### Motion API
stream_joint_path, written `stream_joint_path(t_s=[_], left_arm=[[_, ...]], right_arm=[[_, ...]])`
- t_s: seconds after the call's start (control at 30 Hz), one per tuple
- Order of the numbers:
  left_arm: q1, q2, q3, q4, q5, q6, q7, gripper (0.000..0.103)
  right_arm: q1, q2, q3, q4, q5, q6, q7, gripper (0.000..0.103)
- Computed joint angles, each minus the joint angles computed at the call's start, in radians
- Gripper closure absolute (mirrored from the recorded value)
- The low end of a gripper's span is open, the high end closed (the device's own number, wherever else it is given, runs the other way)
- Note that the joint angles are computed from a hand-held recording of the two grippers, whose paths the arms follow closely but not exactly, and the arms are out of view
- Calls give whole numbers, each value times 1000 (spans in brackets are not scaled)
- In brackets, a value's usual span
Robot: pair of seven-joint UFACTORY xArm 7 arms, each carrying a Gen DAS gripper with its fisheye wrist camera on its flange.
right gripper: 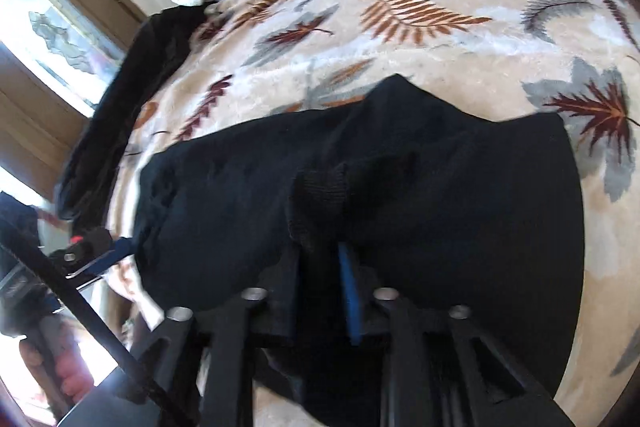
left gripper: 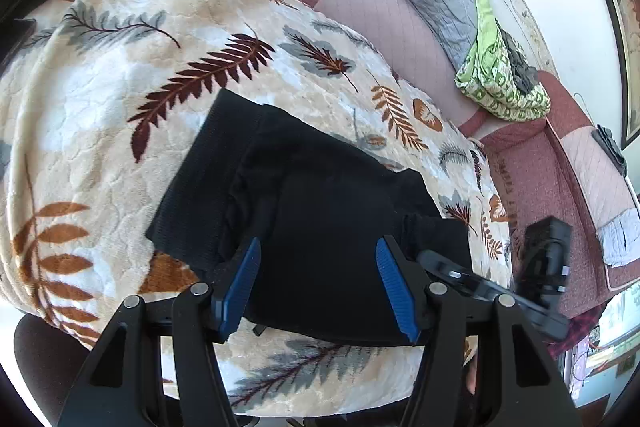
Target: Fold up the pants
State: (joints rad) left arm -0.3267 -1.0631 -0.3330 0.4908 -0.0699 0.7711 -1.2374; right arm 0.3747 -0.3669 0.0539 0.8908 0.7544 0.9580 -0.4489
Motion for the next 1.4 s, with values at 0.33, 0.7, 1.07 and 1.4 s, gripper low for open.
stream_joint_path(t_s=[0.33, 0.7, 1.07, 1.4], left_arm=[[21, -77, -6, -27, 10, 48, -39, 44], [45, -265, -23, -125, -2, 156, -148, 35], [-1, -218, -28, -214, 11, -33, -170, 64], [-30, -303, -34, -321, -2, -170, -288, 45]], right_arm=[[-17, -6, -112, 0, 277, 157, -36, 64], [-60, 45, 2, 40, 152, 151, 38, 63], [49, 249, 119, 331, 17, 208, 70, 32], [290, 662, 249, 865, -563, 322, 417, 18]])
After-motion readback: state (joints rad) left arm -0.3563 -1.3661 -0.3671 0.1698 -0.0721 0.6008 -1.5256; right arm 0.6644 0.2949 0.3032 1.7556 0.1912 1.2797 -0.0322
